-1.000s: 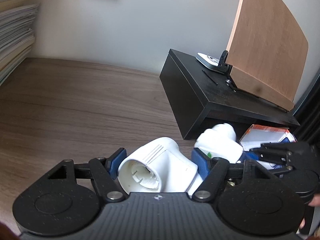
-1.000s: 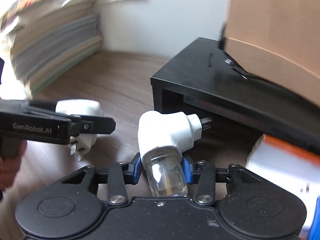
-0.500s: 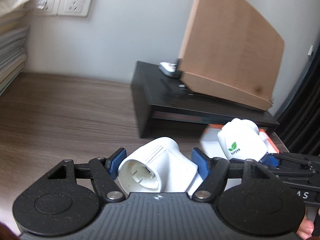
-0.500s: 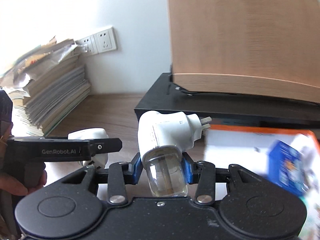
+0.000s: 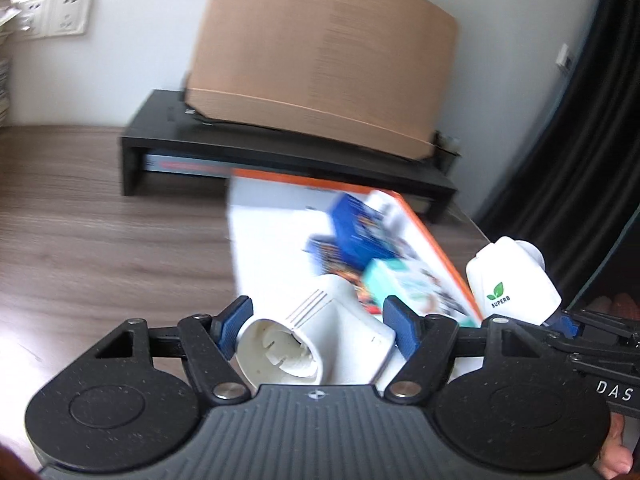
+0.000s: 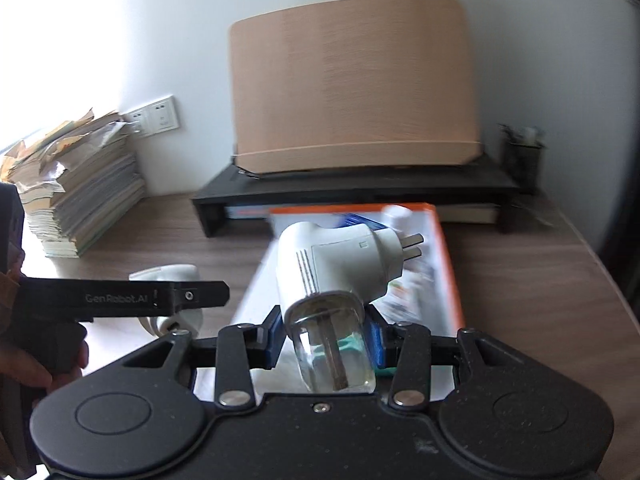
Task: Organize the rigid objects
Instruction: 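Carry the adapter and heater with both grippers over the white box and lower them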
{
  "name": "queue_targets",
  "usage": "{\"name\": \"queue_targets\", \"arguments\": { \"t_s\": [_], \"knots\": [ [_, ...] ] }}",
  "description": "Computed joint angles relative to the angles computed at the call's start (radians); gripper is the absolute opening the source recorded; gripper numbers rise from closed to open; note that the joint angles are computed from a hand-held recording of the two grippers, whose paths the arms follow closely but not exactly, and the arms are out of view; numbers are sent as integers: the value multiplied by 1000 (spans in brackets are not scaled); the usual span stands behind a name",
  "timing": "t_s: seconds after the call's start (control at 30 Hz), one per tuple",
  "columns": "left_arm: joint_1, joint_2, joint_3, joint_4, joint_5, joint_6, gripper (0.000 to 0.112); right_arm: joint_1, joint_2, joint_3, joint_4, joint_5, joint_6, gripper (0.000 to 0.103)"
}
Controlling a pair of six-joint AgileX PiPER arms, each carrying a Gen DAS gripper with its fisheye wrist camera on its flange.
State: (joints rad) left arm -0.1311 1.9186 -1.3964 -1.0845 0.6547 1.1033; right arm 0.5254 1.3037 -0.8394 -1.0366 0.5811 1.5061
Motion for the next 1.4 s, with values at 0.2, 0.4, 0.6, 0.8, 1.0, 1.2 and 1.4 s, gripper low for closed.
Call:
{"name": "queue_targets", "arguments": {
  "t_s": [0.2, 0.4, 0.6, 0.8, 1.0, 1.2, 1.4],
  "knots": [
    [-85, -87, 129, -31, -95, 15, 73, -17, -141, 114, 40, 12, -47, 50],
    [-142, -119, 176, 10, -183, -40, 73, -19, -177, 163, 45, -24, -64, 50],
    [-162, -151, 209, 74, -235, -102, 73, -5, -159, 172, 26, -48, -43, 50],
    [-167, -164, 216, 157, -268, -194, 73, 6, -122, 156, 11, -51, -23, 50],
    [-171, -166, 210, 251, -277, -297, 73, 20, -90, 137, 1, -36, -4, 50],
    [-182, -164, 216, 261, -291, -309, 73, 25, -67, 122, 8, -26, -12, 50],
    [-179, -145, 211, 259, -291, -308, 73, -4, -3, 87, 64, -17, -82, 57]
  ]
}}
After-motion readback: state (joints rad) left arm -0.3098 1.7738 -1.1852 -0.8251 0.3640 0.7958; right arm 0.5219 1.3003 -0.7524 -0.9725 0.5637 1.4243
